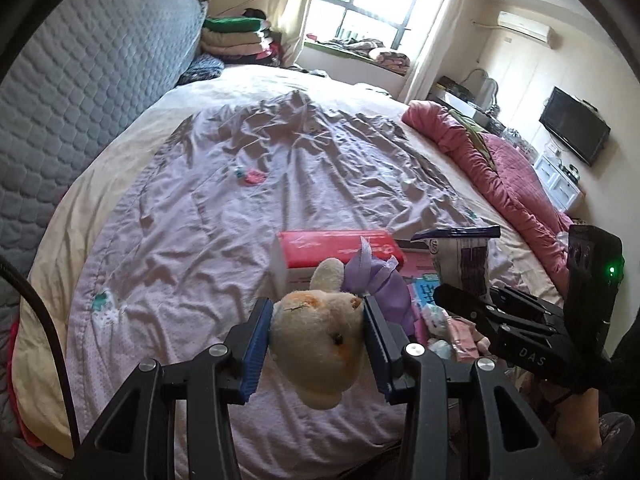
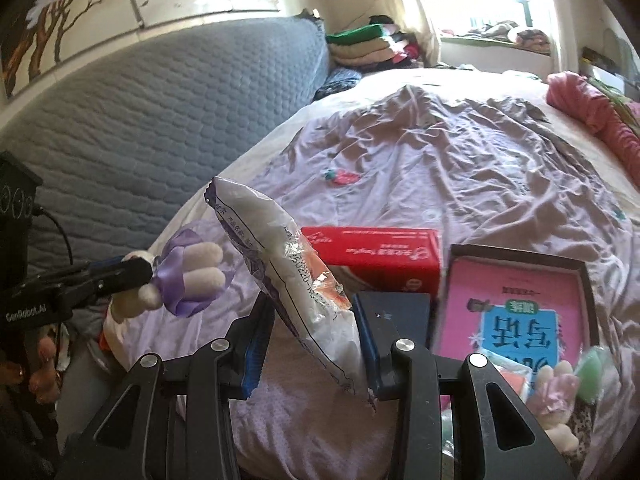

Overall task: Organize soft objects
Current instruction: 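Carry the bunny with the left tool while the right tool carries the wrapped pack to the tray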

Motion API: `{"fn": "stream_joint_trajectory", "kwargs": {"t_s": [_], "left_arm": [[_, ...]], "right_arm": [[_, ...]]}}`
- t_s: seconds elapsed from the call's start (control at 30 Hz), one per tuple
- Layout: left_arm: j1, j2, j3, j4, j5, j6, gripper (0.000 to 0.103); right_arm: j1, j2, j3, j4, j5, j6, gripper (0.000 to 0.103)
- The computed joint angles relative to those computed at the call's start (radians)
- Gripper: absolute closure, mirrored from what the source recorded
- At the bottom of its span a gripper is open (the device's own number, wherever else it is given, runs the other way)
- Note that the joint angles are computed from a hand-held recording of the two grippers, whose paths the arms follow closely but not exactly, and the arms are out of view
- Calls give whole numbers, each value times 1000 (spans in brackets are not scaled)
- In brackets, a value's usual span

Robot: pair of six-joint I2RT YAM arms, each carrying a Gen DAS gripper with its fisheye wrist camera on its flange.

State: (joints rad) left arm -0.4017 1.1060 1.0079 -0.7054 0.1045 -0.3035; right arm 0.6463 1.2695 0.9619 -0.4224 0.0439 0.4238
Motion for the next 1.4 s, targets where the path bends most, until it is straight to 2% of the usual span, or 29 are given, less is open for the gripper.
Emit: {"fn": "stream_joint_trajectory", "kwargs": {"t_s": [0.3, 0.47, 0.7, 0.93, 1.23, 1.4], "left_arm": [[-233, 133, 104, 32, -111, -97, 58], [-373, 275, 169, 86, -144, -154, 58], [-509, 490, 283, 125, -161, -195, 58], [-573, 670, 410, 111, -188, -205, 58], [-592, 752, 427, 130, -200, -192, 57], [-593, 768, 417, 145, -196, -191, 55]], "right_arm": [[-127, -178, -83, -92, -1, -19, 62], [-313, -299, -175, -173, -74, -46, 62], [-577, -410, -276, -276, -161, -168, 61], [-722, -376, -330, -269, -208, -259, 61], [-709, -291, -369, -206, -164, -287, 59], [-701, -294, -384, -198, -162, -290, 44]]}}
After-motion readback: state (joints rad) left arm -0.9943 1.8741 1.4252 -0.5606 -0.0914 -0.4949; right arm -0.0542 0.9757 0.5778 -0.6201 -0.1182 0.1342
